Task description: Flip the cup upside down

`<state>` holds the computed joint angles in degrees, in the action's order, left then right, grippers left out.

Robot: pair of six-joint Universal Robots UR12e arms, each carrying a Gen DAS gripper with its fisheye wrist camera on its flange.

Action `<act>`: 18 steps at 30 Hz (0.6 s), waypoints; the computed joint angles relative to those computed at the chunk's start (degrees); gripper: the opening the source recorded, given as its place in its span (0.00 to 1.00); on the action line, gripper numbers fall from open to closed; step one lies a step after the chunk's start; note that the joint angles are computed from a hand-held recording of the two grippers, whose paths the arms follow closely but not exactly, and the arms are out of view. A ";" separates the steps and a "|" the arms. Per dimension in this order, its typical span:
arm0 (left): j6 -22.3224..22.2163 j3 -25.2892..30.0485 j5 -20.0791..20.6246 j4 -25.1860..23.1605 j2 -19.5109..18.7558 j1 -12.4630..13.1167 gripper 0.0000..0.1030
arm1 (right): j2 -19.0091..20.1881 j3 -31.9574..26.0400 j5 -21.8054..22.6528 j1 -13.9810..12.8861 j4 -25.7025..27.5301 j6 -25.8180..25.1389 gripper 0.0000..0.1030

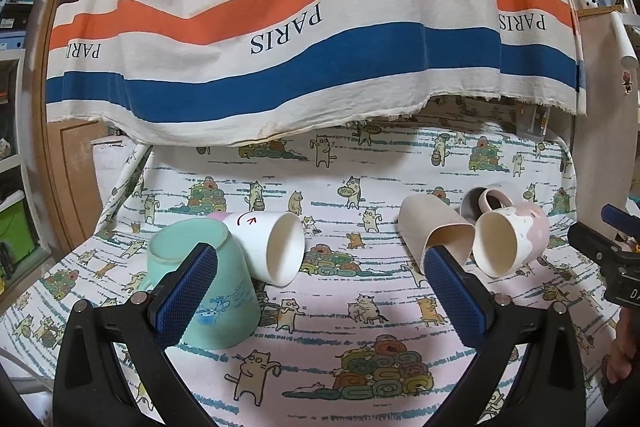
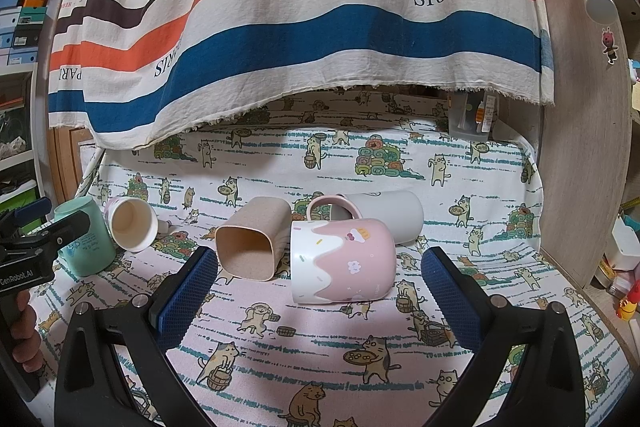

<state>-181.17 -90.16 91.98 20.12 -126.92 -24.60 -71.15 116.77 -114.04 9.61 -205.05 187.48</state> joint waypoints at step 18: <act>-0.79 -0.86 0.09 3.84 0.05 0.32 1.00 | -0.09 0.12 0.10 0.13 0.06 -0.38 0.99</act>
<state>-181.96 -91.01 92.07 23.96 -126.87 -24.29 -71.24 116.88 -113.94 9.75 -204.99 187.10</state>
